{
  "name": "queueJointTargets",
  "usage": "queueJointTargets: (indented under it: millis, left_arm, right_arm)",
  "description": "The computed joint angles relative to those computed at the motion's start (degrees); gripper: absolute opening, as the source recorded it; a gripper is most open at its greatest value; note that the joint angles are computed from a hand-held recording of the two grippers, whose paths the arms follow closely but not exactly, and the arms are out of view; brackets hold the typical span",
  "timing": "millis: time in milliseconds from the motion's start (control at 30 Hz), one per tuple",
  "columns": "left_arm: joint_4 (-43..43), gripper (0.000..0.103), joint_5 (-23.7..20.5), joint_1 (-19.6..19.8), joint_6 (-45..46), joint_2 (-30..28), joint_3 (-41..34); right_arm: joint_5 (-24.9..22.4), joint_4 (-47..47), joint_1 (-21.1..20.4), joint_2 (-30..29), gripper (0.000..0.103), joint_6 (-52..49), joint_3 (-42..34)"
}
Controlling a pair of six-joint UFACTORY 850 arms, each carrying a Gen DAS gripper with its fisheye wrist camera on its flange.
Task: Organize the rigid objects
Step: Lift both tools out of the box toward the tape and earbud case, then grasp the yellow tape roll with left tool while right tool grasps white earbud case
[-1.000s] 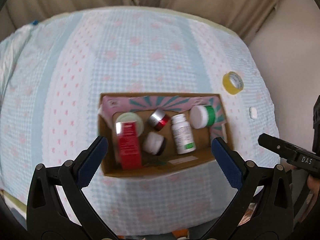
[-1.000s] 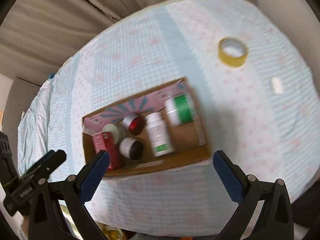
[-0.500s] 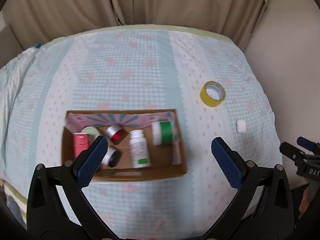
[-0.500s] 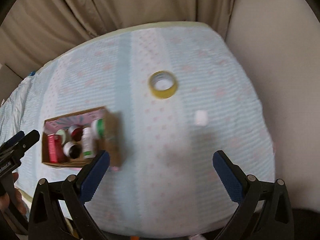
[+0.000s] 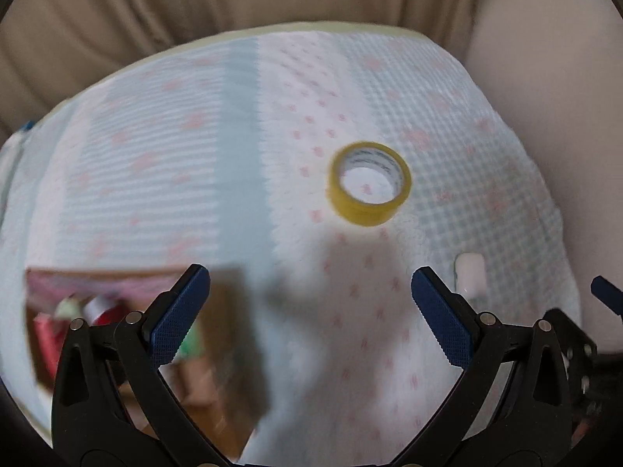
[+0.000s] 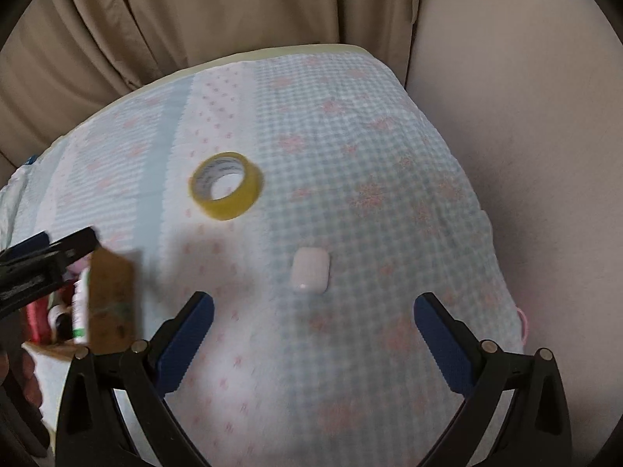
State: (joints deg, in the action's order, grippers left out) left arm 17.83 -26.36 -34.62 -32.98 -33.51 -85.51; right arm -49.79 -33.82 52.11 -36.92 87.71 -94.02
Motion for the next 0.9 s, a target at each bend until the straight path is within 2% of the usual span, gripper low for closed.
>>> queueJointTargets:
  millis: [67,200,333,433,500,667,733,900]
  left_arm:
    - [-0.27,0.103,1.44,-0.23,1.90,-4.11,-2.73]
    - [0.05,0.103,3.55,-0.65,3.80,-11.77,-8.57]
    - [3.11,0.103,3.36,-0.93,0.67,-17.71,-13.70]
    - [8.65,0.103,3.75,-1.14,-5.68,-20.08,-15.82]
    - [11.53,0.103,5.61,-1.23,-8.29,-20.74,-16.27]
    - [17.68,0.103,7.12,-1.80,-11.38,-22.40,-18.28]
    - [16.97,0.103,6.83,-1.88,-10.35,-23.27,-19.98]
    - [12.29,0.102,5.11,-1.62,-5.92,-26.46,-25.61]
  right_arm:
    - [3.05,-2.85,-0.61,-1.02,0.102,2.49,1.80]
    - [6.30,-6.26,-1.59,-4.55,0.092,4.00,2.23]
    - [9.99,-8.20,-2.54,-8.19,0.079,6.44,2.22]
    - [10.92,-8.62,-2.99,-10.16,0.076,7.84,1.55]
    - [11.57,-9.23,-3.17,-11.28,0.074,9.59,1.15]
    - [9.05,-12.68,-2.62,-13.01,0.069,12.70,-0.51]
    - [7.24,-12.71,-2.53,-13.79,0.061,12.62,-1.64]
    - [6.01,-13.57,-2.65,-14.43,0.049,13.66,-2.40]
